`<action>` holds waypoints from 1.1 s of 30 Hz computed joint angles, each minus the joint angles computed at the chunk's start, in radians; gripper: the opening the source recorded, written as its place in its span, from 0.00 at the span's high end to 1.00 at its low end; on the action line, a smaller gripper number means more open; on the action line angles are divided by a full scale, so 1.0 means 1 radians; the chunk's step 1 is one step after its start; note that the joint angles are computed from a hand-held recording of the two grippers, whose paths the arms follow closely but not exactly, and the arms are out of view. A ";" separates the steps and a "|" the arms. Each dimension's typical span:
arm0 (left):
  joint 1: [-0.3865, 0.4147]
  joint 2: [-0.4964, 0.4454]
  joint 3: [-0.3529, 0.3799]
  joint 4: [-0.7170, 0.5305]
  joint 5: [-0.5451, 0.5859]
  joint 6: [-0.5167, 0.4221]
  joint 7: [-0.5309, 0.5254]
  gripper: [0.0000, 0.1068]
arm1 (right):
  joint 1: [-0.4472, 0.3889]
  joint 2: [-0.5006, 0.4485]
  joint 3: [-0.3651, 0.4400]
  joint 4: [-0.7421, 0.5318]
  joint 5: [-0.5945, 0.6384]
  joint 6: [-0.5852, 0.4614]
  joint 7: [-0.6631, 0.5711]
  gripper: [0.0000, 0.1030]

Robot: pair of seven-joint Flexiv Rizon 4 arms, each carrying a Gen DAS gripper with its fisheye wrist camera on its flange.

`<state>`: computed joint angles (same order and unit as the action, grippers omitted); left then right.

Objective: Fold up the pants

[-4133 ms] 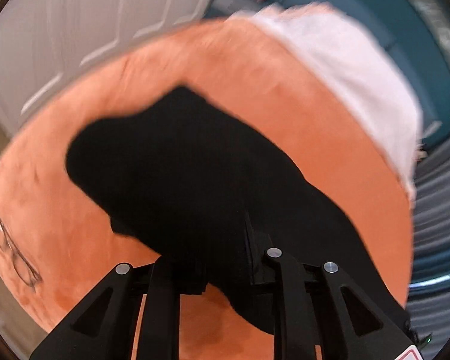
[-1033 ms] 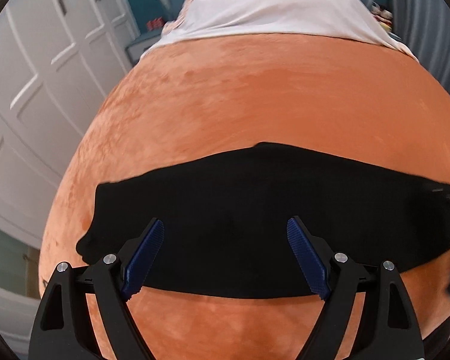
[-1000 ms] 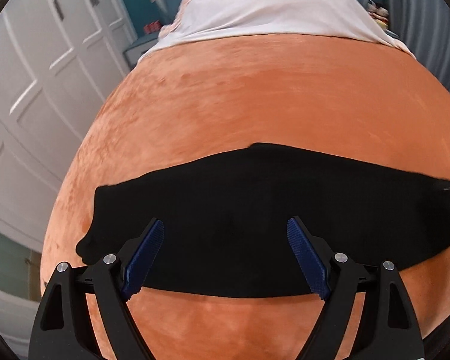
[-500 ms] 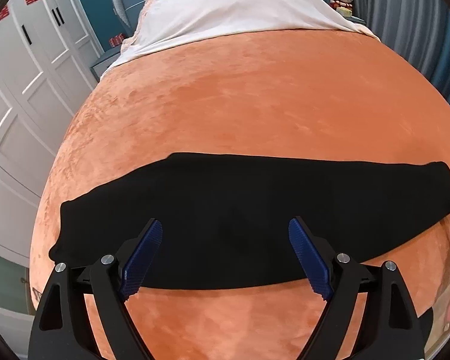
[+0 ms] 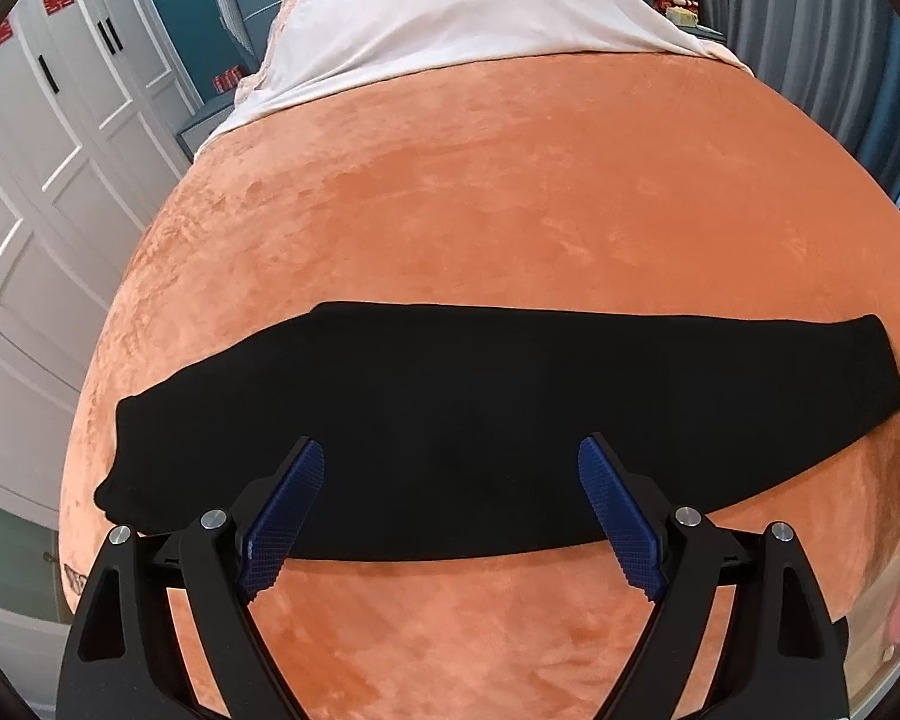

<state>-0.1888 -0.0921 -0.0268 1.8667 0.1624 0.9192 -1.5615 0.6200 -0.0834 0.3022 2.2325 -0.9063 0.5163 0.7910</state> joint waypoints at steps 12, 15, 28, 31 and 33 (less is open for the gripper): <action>-0.015 0.015 -0.005 0.016 0.031 -0.006 -0.005 0.21 | -0.081 -0.225 -0.117 -0.152 -0.172 0.440 -0.314 0.73; -0.012 0.020 -0.006 0.017 0.032 0.000 -0.007 0.21 | -0.086 -0.232 -0.155 -0.143 -0.068 0.442 -0.324 0.88; -0.008 0.031 0.002 0.024 0.073 0.034 -0.054 0.21 | 0.125 -0.263 -0.106 -0.363 0.033 0.041 -0.407 0.34; 0.004 0.054 0.007 0.050 0.047 0.040 -0.045 0.21 | 0.175 -0.322 -0.104 -0.462 0.037 -0.015 -0.469 0.25; 0.014 0.074 0.011 0.071 0.037 0.050 -0.032 0.21 | 0.207 -0.351 -0.115 -0.510 0.026 -0.028 -0.472 0.12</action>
<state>-0.1747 -0.0178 -0.0158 1.9375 0.1989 0.9696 -1.5934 0.8275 -0.4344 0.1873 1.7226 -0.8807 0.4882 0.3187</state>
